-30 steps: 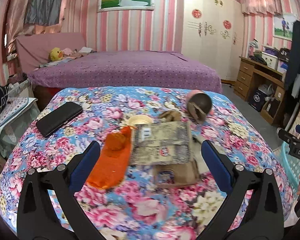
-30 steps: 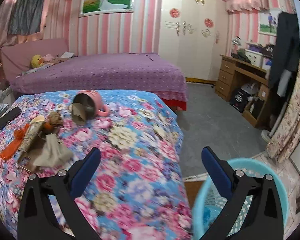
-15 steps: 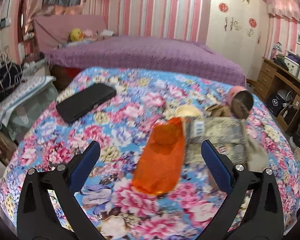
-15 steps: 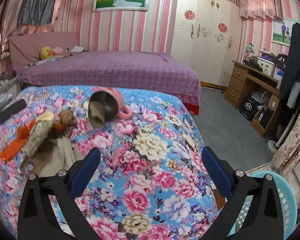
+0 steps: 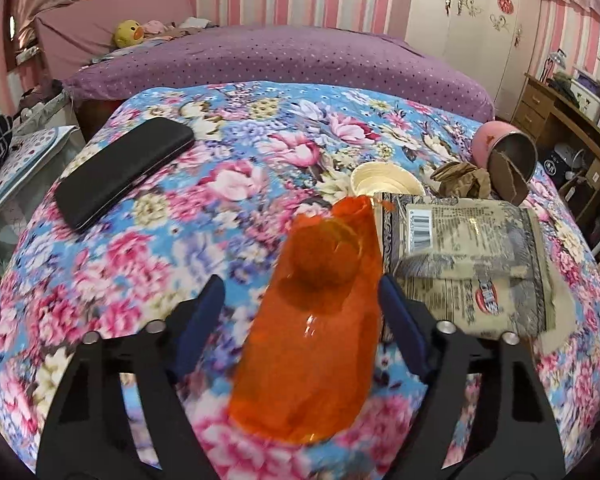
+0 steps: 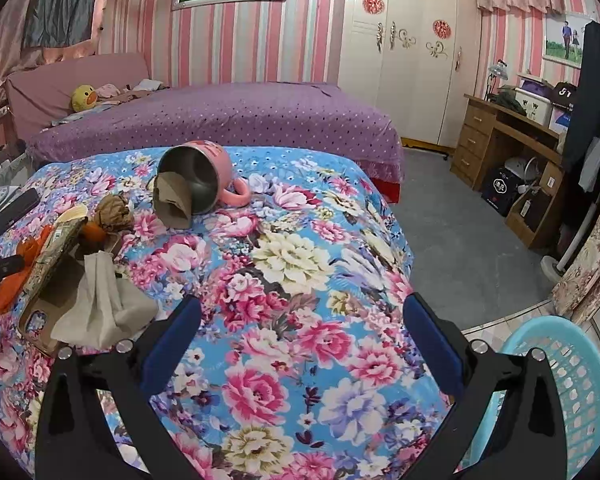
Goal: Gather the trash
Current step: 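Grasp the orange peel with the left gripper while the right grasps the beige cloth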
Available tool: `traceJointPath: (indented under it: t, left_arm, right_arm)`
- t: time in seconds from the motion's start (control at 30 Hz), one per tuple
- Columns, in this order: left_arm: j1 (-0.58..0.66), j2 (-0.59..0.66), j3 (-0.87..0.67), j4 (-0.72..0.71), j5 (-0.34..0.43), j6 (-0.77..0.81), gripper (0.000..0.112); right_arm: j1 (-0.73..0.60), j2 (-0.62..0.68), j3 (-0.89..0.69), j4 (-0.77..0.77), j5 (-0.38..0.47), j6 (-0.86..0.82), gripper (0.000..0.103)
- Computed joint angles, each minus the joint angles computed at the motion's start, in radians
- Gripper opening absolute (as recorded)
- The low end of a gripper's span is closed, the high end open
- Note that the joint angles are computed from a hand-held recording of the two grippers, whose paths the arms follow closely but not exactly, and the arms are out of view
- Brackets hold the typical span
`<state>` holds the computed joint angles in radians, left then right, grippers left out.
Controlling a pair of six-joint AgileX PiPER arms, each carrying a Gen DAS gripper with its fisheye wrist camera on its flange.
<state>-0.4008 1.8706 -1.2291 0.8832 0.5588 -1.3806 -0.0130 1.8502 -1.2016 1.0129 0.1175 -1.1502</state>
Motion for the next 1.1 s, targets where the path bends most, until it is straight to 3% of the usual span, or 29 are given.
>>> traceJointPath:
  t: [0.17,0.37,0.67,0.8,1.0,1.03,1.1]
  left_arm:
    - [0.032,0.050,-0.062,-0.091,-0.020,0.089,0.047]
    - [0.039,0.000,0.009,0.015,-0.103,-0.023,0.025]
    - [0.008,-0.123,0.136,0.154,-0.046,-0.158,0.023]
    - [-0.014,-0.170,0.188,0.196,-0.005,-0.205,0.023]
    - [-0.025,-0.234,0.254,0.241,-0.001,-0.260,0.023]
    - [-0.020,-0.242,0.262,0.244,-0.006,-0.264,0.023]
    - [-0.013,-0.245,0.267,0.243,-0.015,-0.269,0.023]
  right_arm:
    - [-0.005,0.010,-0.015,-0.013,0.032,0.022,0.098]
    - [0.008,-0.001,-0.002,0.026,0.038,-0.031,0.098]
    - [0.028,-0.045,0.034,0.165,0.087,-0.170,0.098]
    - [0.071,-0.048,0.031,0.147,0.113,-0.150,0.098]
    - [0.162,-0.011,-0.012,-0.103,0.115,0.081,0.096]
    - [0.175,0.005,-0.029,-0.201,0.124,0.176,0.093]
    - [0.188,0.046,-0.074,-0.346,0.172,0.319,0.077]
